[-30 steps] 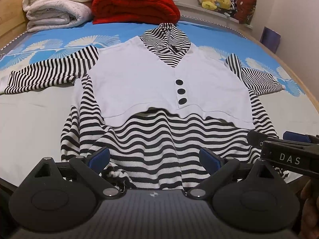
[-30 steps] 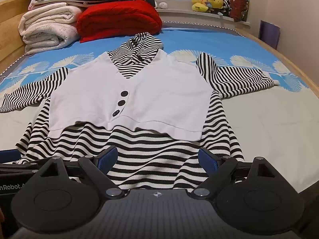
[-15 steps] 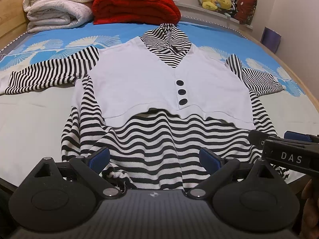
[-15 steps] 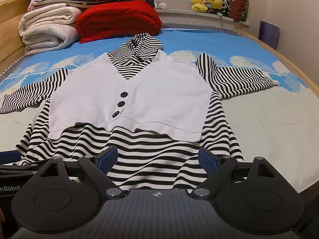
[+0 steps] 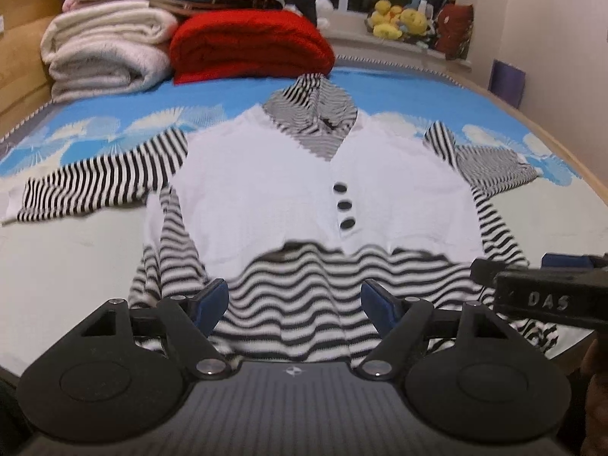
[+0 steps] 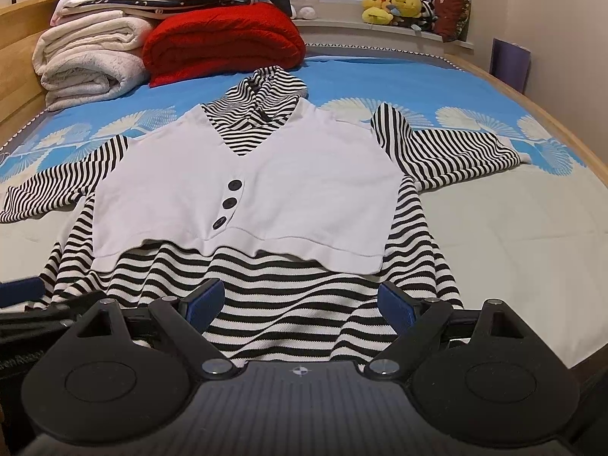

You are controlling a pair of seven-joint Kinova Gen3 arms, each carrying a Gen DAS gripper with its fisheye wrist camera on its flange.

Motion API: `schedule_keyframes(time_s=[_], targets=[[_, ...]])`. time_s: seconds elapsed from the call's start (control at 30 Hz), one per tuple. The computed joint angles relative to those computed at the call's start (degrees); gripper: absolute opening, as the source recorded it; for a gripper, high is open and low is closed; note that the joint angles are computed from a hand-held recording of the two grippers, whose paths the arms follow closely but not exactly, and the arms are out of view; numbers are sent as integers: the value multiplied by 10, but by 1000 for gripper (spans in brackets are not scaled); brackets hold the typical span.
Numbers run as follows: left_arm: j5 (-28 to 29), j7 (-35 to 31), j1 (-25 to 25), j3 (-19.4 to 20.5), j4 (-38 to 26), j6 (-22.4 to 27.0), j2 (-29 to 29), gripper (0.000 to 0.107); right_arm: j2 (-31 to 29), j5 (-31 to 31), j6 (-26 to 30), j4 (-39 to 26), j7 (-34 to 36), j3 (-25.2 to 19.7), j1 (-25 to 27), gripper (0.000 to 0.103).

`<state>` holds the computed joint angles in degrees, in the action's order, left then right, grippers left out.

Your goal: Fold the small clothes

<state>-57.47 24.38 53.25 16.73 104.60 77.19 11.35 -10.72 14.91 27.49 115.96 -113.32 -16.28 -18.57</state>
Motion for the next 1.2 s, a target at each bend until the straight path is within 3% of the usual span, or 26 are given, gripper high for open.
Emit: schedule_keyframes(time_s=[0.27, 0.37, 0.5, 0.57, 0.67, 0.73, 0.87, 1.03, 1.13, 1.2], targets=[[53, -134, -55, 13, -42, -26, -81, 66, -4, -7, -16, -4, -7, 2, 6, 88], [68, -201, -98, 15, -63, -38, -102, 56, -10, -11, -31, -7, -19, -48, 62, 85], [71, -275, -172, 2, -51, -97, -140, 40, -28, -26, -75, 0, -19, -127, 164, 78], [75, -321, -204, -23, -51, -110, -143, 33, -34, -66, -92, 1, 17, -125, 178, 74], [114, -390, -279, -63, -45, -154, -158, 33, -27, -130, -99, -18, 85, -64, 132, 74], [147, -433, -332, -95, -41, -180, -162, 33, -21, -151, -93, -45, 132, -51, 128, 74], [238, -489, -418, -179, -25, -206, -158, 33, 32, -193, -51, -151, 225, -52, 134, 75], [354, -503, -461, -311, 18, -229, -172, 33, 135, -285, -37, -284, 342, 34, 36, 82], [403, -548, -528, -327, 36, -235, -177, 34, 205, -318, -11, -356, 412, 6, 53, 82], [420, -567, -581, -317, 49, -243, -176, 35, 235, -357, -23, -363, 458, 22, 42, 82]])
